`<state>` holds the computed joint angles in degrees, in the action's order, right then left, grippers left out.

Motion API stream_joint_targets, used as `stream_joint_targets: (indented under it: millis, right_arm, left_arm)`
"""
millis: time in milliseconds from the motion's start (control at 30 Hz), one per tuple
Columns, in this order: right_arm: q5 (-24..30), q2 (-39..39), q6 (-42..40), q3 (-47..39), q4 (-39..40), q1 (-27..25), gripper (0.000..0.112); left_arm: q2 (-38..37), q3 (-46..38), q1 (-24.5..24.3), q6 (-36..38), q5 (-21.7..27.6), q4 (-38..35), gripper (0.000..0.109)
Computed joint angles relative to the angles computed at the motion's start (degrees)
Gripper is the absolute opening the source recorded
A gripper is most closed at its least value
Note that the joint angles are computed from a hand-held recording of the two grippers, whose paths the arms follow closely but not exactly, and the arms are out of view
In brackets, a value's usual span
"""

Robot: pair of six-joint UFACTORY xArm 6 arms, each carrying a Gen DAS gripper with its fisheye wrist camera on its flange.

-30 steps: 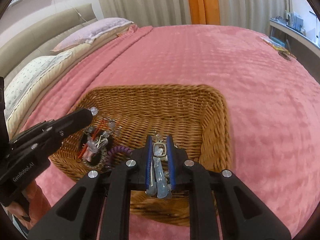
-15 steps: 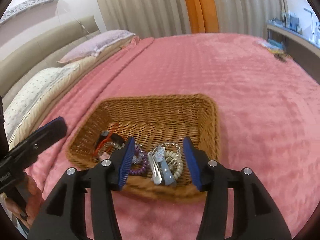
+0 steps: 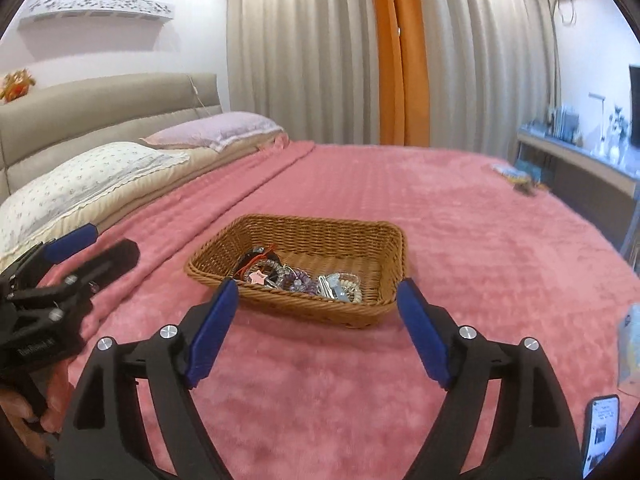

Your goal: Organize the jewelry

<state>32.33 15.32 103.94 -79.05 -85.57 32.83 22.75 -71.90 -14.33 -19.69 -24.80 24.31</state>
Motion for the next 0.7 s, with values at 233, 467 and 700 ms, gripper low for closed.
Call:
stream_joint_targets:
  millis: [233, 467, 700]
  right_arm:
    - [2.3, -0.8, 6.9, 3.6, -3.3, 0.8, 0.079]
    - [3.5, 1.4, 8.8, 4.3, -3.2, 0.3, 0.079]
    - [3.6, 2.9, 8.2, 3.5, -3.1, 0.3, 0.079]
  left_arm:
    - [-0.2, 6.4, -2.8, 12.1, -6.5, -14.5, 0.091]
    - [2.9, 6.4, -4.5, 16.6, -8.8, -21.8, 0.091]
    - [4.1, 5.5, -4.4, 16.2, -6.9, -22.6, 0.091]
